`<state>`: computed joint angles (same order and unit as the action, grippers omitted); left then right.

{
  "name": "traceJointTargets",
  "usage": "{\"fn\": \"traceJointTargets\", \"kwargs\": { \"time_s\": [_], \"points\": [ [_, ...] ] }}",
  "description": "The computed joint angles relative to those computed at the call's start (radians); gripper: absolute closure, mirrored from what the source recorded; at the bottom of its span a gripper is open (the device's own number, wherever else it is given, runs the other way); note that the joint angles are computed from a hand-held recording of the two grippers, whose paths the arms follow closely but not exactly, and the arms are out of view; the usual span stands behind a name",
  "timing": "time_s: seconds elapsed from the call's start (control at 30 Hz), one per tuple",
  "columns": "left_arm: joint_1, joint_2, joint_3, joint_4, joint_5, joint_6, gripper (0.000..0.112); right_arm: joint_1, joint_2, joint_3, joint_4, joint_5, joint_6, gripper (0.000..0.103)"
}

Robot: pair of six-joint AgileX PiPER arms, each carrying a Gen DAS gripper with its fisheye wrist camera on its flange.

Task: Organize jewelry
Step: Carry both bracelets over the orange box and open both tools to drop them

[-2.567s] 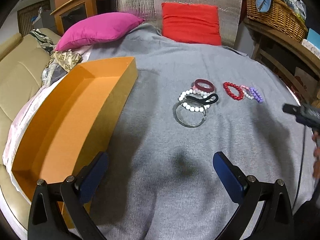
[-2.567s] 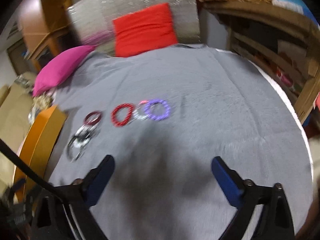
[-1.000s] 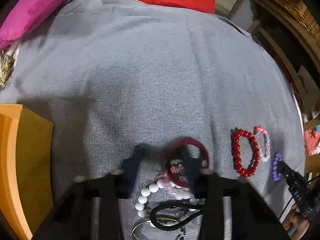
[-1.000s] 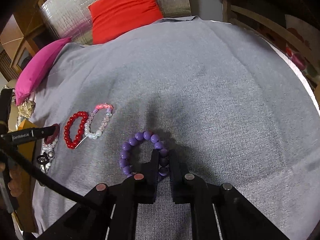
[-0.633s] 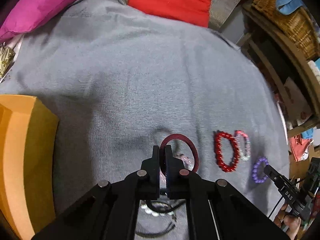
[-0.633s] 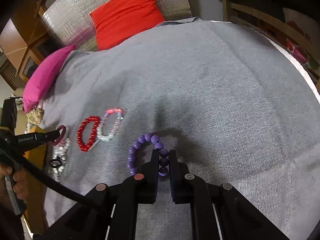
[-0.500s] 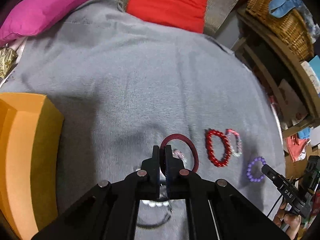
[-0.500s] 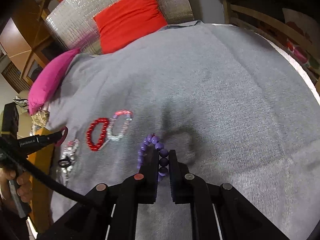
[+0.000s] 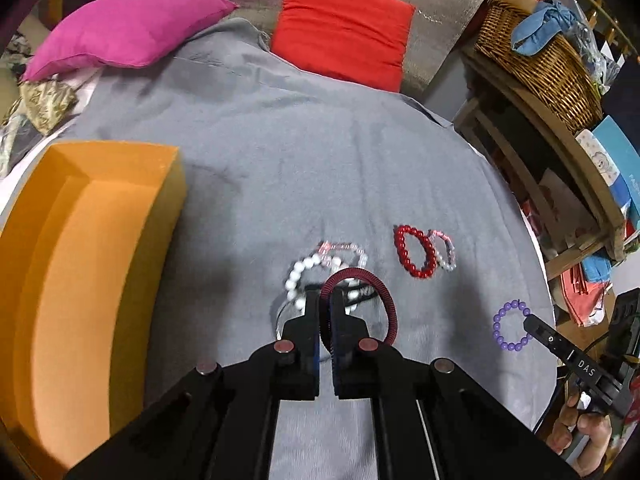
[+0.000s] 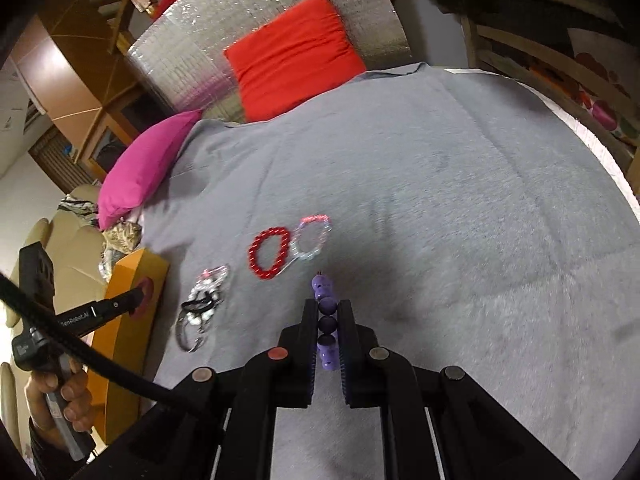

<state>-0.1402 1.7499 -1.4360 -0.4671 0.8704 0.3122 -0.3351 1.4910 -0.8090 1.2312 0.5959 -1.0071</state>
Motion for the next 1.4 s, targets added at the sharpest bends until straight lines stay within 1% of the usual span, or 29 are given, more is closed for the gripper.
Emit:
{"fn": "traceJointTargets", "kwargs": {
  "time_s": [0.17,0.27,0.37,0.5,0.53,0.6,0.77,0.87,0.97,1.07,1.3,1.4],
  "points": [
    [0.069,-0.120,0.120,-0.054,-0.007,0.062,0.108,0.078,-0.056,0.031,-0.024,-0.025,0.039,0.093],
    [0.127,-0.169,0.155,-0.074,-0.002,0.085,0.108,0.165,-0.082,0.019,-0.060,-0.054,0.098,0.093],
    [0.210,-0.209,0.182,-0.092,0.008,0.118,0.108,0.257,-0.092,-0.013,-0.102,-0.088,0.166,0.093],
    [0.328,-0.232,0.209,-0.109,0.016,0.167,0.108,0.418,-0.075,-0.104,-0.238,-0.144,0.334,0.093],
    [0.368,-0.231,0.215,-0.133,0.023,0.207,0.108,0.459,-0.064,-0.132,-0.280,-0.155,0.381,0.093],
    [0.424,-0.226,0.220,-0.125,0.015,0.214,0.108,0.540,-0.036,-0.193,-0.371,-0.172,0.478,0.093],
    [0.520,-0.206,0.218,-0.100,-0.007,0.226,0.108,0.720,0.065,-0.382,-0.624,-0.171,0.727,0.093],
    [0.566,-0.192,0.216,-0.094,-0.022,0.230,0.108,0.825,0.163,-0.543,-0.790,-0.137,0.879,0.093],
    [0.609,-0.173,0.212,-0.093,-0.030,0.237,0.108,0.898,0.268,-0.696,-0.893,-0.086,0.968,0.093],
    [0.640,-0.148,0.203,-0.091,-0.036,0.242,0.108,0.957,0.388,-0.863,-0.977,-0.014,1.037,0.093],
    [0.665,-0.075,0.172,-0.073,-0.048,0.226,0.108,1.011,0.631,-1.190,-1.028,0.156,1.082,0.093],
    [0.662,-0.046,0.166,-0.051,-0.069,0.210,0.108,1.022,0.719,-1.315,-1.030,0.223,1.089,0.093]
  ]
}}
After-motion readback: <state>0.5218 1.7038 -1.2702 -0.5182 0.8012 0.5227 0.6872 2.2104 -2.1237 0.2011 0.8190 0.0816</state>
